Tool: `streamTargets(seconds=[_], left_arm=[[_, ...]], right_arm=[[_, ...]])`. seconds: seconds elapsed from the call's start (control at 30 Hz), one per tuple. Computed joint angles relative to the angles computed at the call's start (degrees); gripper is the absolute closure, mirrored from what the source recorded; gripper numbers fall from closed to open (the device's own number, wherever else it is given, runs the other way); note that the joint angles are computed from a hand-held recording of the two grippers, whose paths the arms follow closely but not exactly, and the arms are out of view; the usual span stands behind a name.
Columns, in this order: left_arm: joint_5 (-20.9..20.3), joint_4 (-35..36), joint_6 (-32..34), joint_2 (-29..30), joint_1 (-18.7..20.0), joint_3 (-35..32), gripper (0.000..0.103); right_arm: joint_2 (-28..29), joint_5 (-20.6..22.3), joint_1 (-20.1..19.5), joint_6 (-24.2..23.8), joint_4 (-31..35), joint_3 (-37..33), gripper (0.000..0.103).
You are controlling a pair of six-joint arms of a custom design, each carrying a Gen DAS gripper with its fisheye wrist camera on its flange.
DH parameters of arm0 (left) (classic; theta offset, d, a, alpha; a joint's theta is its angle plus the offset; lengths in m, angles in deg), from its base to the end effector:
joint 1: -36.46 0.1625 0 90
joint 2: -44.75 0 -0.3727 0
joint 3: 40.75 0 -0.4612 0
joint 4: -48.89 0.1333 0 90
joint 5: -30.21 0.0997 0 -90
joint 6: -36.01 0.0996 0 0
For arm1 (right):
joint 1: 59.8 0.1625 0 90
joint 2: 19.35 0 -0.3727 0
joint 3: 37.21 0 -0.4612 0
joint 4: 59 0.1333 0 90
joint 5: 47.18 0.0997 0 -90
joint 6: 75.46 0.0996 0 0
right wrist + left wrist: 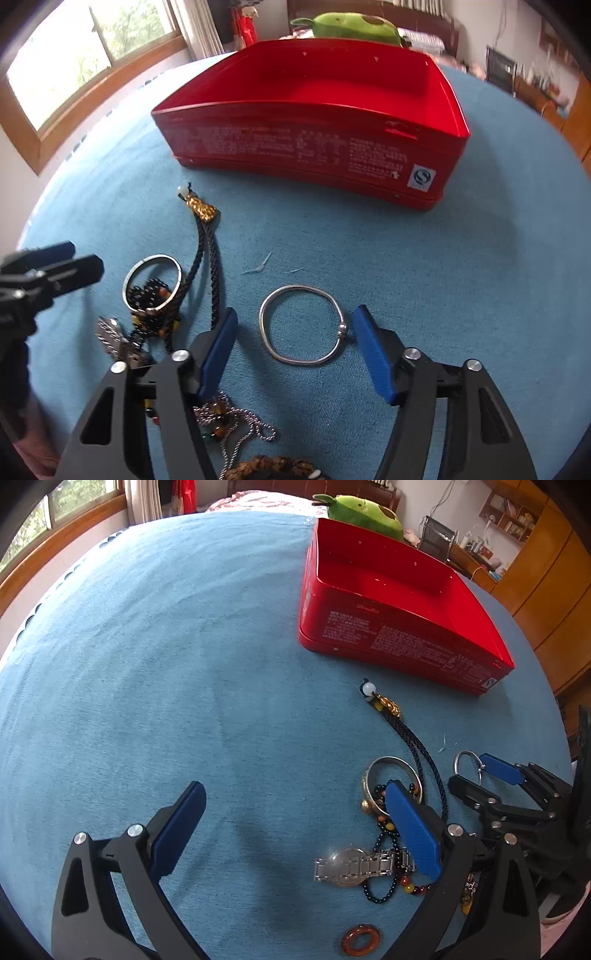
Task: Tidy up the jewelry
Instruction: 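Grasp the plain silver bangle with the right tool while the left tool approaches the jewelry pile, then grasp the silver bangle in the pile with the left tool while the right tool holds its bangle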
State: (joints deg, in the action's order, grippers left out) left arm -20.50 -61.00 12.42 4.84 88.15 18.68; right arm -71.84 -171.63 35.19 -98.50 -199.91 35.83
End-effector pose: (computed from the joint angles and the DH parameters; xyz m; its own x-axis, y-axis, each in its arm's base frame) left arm -0.3547 -0.7658 0.1711 -0.8069 0.1227 -0.5777 0.3241 0.9098 -0.2593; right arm 0.1451 -0.7767 0.2758 -0.7495 -0.1403 0.6470 -0.4003 0.8744 -0.2741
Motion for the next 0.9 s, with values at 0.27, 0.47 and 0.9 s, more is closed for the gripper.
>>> streamTargets(seconds=[0.27,0.47,0.9], left_arm=[[-1.43,0.68,0.25,1.58,-0.34,-1.96,0.007],[-2.53,4.25,1.92,6.95,-1.14,-8.42,0.007],[-5.51,11.21,3.18,14.73,-0.52,-18.52,0.029]], right_arm=[[-1.51,2.44,-0.70,0.67,-0.94,1.42,0.054],[-4.50,4.35,-2.09,2.22,0.09,2.63,0.054],[-3.74,6.04,-2.49,3.55,2.85,0.48,0.054]])
